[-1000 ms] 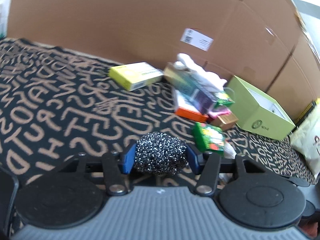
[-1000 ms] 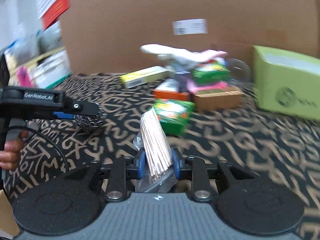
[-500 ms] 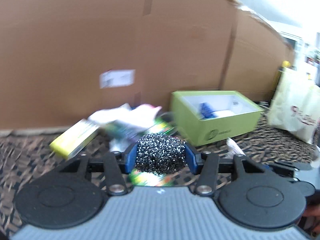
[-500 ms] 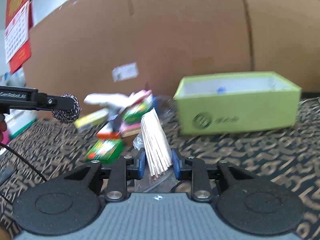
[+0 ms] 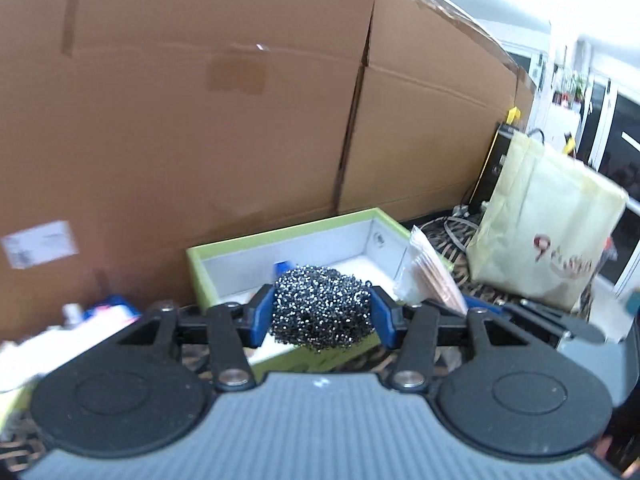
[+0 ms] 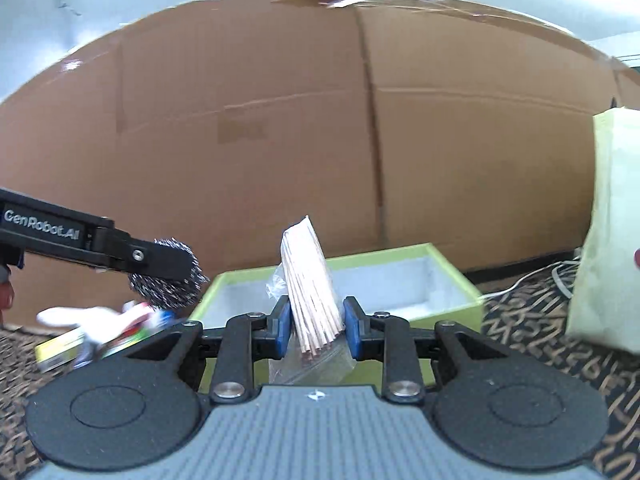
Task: Organize objects
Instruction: 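Carry scrubber and toothpick bag into the shoebox and open both tools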
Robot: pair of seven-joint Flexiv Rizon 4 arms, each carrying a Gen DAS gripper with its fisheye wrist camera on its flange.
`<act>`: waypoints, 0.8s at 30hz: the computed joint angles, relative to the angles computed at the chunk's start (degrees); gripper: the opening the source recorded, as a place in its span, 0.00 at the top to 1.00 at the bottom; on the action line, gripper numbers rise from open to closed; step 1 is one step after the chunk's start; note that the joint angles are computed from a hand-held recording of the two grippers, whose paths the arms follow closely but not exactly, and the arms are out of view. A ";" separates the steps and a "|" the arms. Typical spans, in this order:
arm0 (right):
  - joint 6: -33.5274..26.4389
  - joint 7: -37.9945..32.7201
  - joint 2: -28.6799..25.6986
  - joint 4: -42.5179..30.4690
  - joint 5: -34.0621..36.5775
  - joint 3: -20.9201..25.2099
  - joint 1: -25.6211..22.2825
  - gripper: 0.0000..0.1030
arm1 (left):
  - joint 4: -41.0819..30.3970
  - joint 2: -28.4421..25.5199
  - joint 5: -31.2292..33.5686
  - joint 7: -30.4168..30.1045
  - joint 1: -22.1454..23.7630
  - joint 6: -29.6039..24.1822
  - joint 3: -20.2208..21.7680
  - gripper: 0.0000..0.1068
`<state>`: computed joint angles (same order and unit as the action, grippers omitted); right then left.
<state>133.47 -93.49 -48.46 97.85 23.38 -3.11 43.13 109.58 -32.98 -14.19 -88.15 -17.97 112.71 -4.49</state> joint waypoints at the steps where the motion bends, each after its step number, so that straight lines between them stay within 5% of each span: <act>1: -0.95 -0.48 -0.92 -1.94 1.04 -1.31 0.38 0.70 | -2.35 -1.46 0.03 -0.29 1.08 -1.08 -1.27 0.53; 3: -3.58 -2.31 -2.98 -6.13 3.89 -4.84 1.66 0.70 | -7.95 -4.77 -0.61 -0.56 2.07 -4.25 -2.66 0.53; 7: -10.16 -4.83 -7.04 -13.68 6.72 -10.75 2.90 0.70 | -19.54 -11.92 -4.15 0.02 -3.75 -8.35 3.92 0.52; 9: -13.63 -4.14 -8.67 -16.51 7.10 -13.47 3.41 0.70 | -23.82 -14.63 -4.86 -0.02 -3.78 -10.67 3.94 0.52; 14: -16.85 0.32 -12.21 -21.25 1.11 -13.76 0.84 0.67 | -32.28 -20.40 -5.98 -2.85 -4.46 -16.03 6.21 0.45; 17: -18.28 2.11 -13.42 -22.26 -4.00 -12.62 -1.09 0.36 | -32.75 -22.19 -5.03 -4.61 -2.59 -13.03 4.03 0.04; 21: -14.93 1.97 -15.52 -20.50 -0.03 -20.99 3.91 0.28 | -28.13 -21.00 -4.24 -6.58 -0.93 -7.17 1.99 0.04; 24: -10.43 1.93 -14.25 -17.98 4.08 -19.98 4.31 0.18 | -24.31 -19.24 -4.99 -7.66 -1.05 -4.47 2.18 0.04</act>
<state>123.04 -91.55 -62.71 79.87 27.45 -23.09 47.44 85.26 -52.22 -19.18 -95.81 -19.02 108.24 -2.30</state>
